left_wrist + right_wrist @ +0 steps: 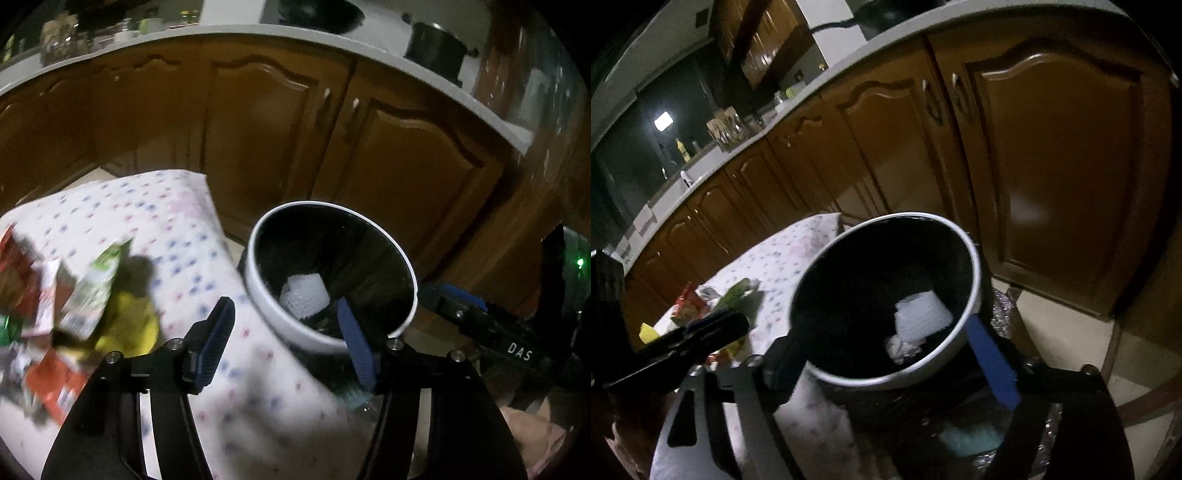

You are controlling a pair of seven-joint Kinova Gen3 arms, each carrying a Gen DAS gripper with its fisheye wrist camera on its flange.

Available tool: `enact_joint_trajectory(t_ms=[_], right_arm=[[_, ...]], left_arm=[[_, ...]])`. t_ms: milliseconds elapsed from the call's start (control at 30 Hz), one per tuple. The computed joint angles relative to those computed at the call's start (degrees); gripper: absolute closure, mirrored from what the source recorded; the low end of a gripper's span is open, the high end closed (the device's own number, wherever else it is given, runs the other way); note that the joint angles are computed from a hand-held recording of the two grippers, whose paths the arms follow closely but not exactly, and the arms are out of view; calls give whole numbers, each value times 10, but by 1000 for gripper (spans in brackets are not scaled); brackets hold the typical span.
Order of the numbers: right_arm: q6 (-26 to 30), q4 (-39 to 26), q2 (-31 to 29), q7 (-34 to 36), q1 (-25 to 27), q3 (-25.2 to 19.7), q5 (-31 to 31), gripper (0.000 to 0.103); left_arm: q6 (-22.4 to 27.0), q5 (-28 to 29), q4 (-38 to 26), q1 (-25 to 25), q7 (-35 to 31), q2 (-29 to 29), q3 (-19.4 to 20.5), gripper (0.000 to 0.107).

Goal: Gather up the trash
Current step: 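Move the left tool back over the trash pile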

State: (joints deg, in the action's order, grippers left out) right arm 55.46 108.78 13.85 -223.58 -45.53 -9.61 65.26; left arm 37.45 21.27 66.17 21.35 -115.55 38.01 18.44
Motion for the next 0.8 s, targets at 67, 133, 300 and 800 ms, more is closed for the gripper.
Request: enact_joint_trajectory(t_ms=[67,133,300,800], right_arm=[[15,-9,9,-16,-15,-4,9,12],[19,-22,19,-21,-25,-5,12,12],[11,-42,42,-60,-53,-3,33,12],[-54,-164,124,19,-92,41,19,12]], left_arm=[[-15,16,33,-22,-13,-18,11,49],[-36,32,73,-45,-29,-40,20,48],[-67,78,151,-110,-70,-79,36,46],[-96,148,240,-210,-119,-121,9,46]])
